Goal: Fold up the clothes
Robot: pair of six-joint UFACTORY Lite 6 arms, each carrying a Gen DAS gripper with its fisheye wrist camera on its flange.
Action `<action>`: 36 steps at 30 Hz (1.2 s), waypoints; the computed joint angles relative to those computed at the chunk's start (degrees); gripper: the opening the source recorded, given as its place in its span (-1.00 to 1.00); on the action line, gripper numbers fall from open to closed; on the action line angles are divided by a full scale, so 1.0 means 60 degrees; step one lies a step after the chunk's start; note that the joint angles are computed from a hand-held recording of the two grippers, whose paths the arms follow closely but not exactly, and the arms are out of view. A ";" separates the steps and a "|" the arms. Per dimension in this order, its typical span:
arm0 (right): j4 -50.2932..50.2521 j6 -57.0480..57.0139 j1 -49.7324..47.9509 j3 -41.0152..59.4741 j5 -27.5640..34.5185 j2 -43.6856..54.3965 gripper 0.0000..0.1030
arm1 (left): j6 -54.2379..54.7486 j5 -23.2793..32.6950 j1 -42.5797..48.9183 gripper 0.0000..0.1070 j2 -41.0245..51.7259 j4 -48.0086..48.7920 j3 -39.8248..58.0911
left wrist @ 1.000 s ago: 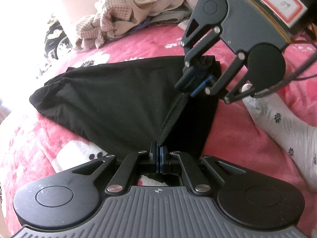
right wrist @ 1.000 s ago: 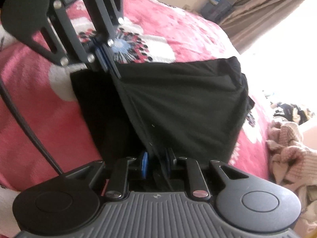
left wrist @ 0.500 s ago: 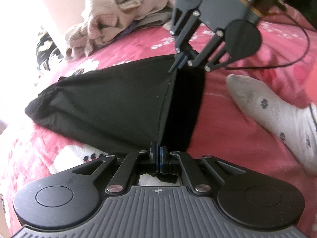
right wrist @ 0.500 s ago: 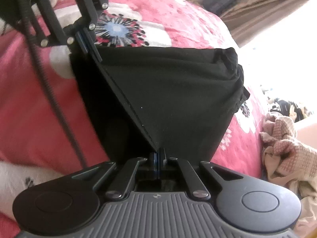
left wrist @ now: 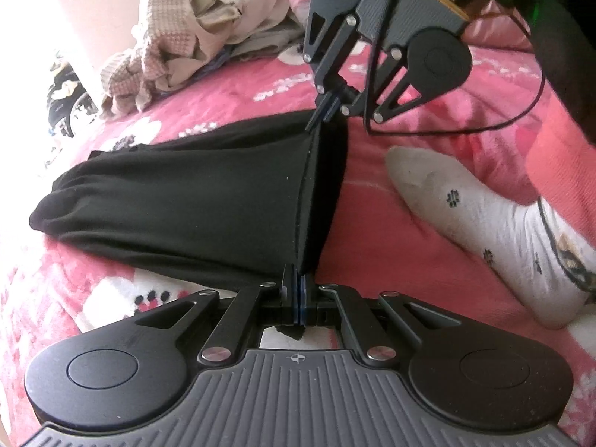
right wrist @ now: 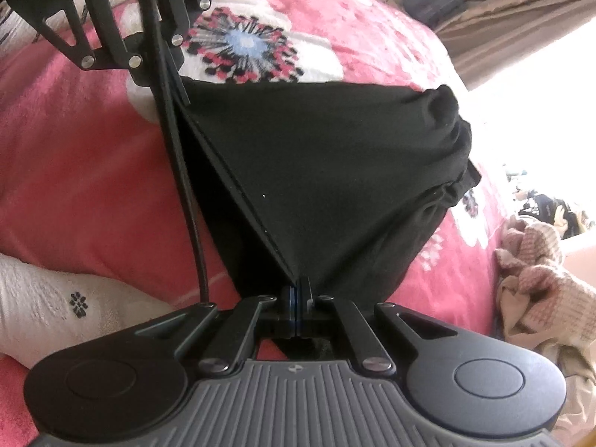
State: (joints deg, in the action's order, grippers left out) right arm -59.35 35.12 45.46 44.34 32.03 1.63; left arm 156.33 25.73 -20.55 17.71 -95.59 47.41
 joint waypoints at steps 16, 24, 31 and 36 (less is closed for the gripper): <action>-0.0155 0.0784 -0.0530 0.0234 -0.0730 0.0770 -0.98 | 0.1479 -0.0479 -0.0210 -0.98 0.0449 -0.1400 -0.0021; 0.1815 -0.0445 -0.1030 0.0494 -0.0841 0.0442 -0.84 | 0.1615 -0.0547 -0.0238 -0.73 0.0271 -0.1745 -0.0210; 0.3586 -0.1821 -0.1400 0.0414 -0.0590 -0.0092 -0.62 | 0.0394 -0.0531 -0.0144 -0.49 0.0150 -0.0813 -0.0174; 0.5730 -0.4040 -0.2031 0.0407 -0.0364 -0.0804 -0.50 | -0.0764 -0.0491 -0.0067 -0.36 0.0062 0.0151 -0.0114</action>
